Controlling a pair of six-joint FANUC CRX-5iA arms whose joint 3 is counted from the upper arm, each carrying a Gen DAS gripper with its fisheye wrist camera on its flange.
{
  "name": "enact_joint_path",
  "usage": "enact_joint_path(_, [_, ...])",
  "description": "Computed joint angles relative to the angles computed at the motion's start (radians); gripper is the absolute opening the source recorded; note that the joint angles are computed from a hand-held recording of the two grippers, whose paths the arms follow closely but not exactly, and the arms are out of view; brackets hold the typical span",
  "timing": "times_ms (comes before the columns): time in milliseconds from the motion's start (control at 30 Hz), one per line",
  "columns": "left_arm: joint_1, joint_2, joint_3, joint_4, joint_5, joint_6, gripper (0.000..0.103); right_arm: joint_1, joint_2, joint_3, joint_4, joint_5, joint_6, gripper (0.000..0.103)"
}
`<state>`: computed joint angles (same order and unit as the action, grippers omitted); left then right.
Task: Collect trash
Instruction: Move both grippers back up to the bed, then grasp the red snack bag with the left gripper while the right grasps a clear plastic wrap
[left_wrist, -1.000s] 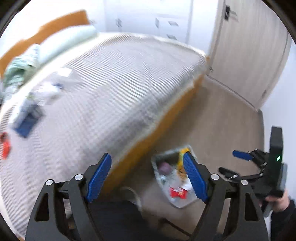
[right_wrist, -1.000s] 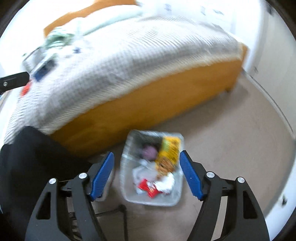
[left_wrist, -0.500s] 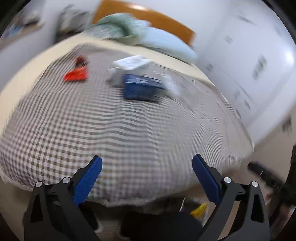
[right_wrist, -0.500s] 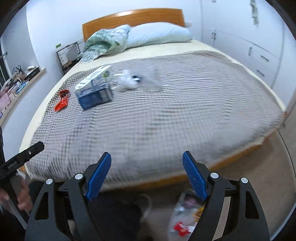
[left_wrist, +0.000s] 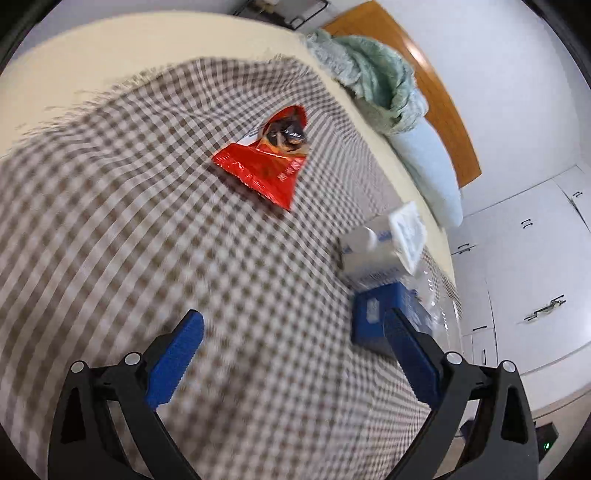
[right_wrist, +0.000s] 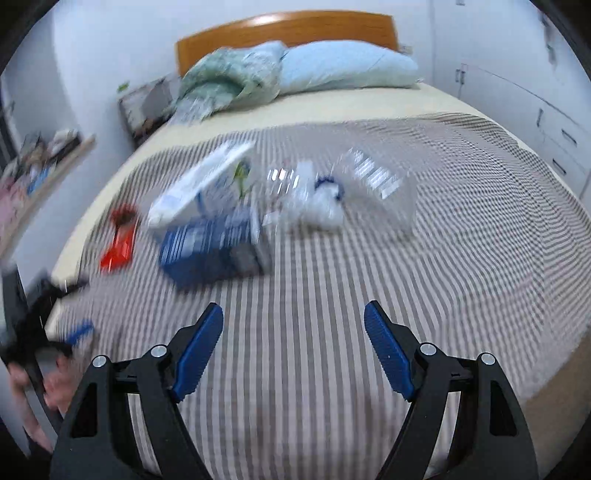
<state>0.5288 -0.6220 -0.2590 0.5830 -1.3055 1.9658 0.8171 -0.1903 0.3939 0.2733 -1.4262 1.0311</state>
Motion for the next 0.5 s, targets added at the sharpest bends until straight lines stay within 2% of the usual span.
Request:
enact_joint_path(33, [0.011, 0.023, 0.003, 0.018, 0.001, -0.037, 0.094, -0.041, 0.028, 0.017, -0.036, 0.051, -0.02, 0.065])
enact_joint_path(67, [0.021, 0.036, 0.006, 0.03, 0.013, -0.071, 0.094, -0.063, 0.05, 0.03, -0.059, 0.08, -0.039, 0.063])
enact_joint_path(167, [0.014, 0.074, 0.048, -0.036, 0.086, -0.129, 0.094, -0.101, 0.123, 0.067, -0.078, 0.154, -0.081, 0.063])
enact_joint_path(233, [0.005, 0.093, 0.078, -0.109, 0.095, -0.109, 0.094, -0.108, 0.205, 0.126, -0.057, 0.158, -0.048, 0.063])
enact_joint_path(267, [0.03, 0.101, 0.072, -0.093, 0.086, -0.127, 0.094, -0.109, 0.253, 0.159, -0.033, 0.152, -0.016, 0.063])
enact_joint_path(333, [0.091, 0.119, 0.032, 0.02, 0.065, -0.211, 0.094, -0.121, 0.337, 0.221, 0.004, 0.122, 0.023, 0.062])
enact_joint_path(367, [0.113, 0.121, 0.017, 0.054, 0.069, -0.235, 0.094, -0.141, 0.396, 0.29, -0.012, 0.069, 0.033, 0.059])
enact_joint_path(400, [0.126, 0.124, 0.012, 0.065, 0.078, -0.25, 0.094, -0.166, 0.424, 0.316, -0.045, 0.055, 0.025, 0.028])
enact_joint_path(467, [0.147, 0.131, 0.002, 0.074, 0.094, -0.284, 0.094, -0.171, 0.378, 0.243, -0.033, 0.117, -0.056, 0.026])
enact_joint_path(500, [0.15, 0.139, -0.003, 0.084, 0.106, -0.302, 0.094, -0.148, 0.305, 0.144, 0.018, 0.208, -0.095, 0.025])
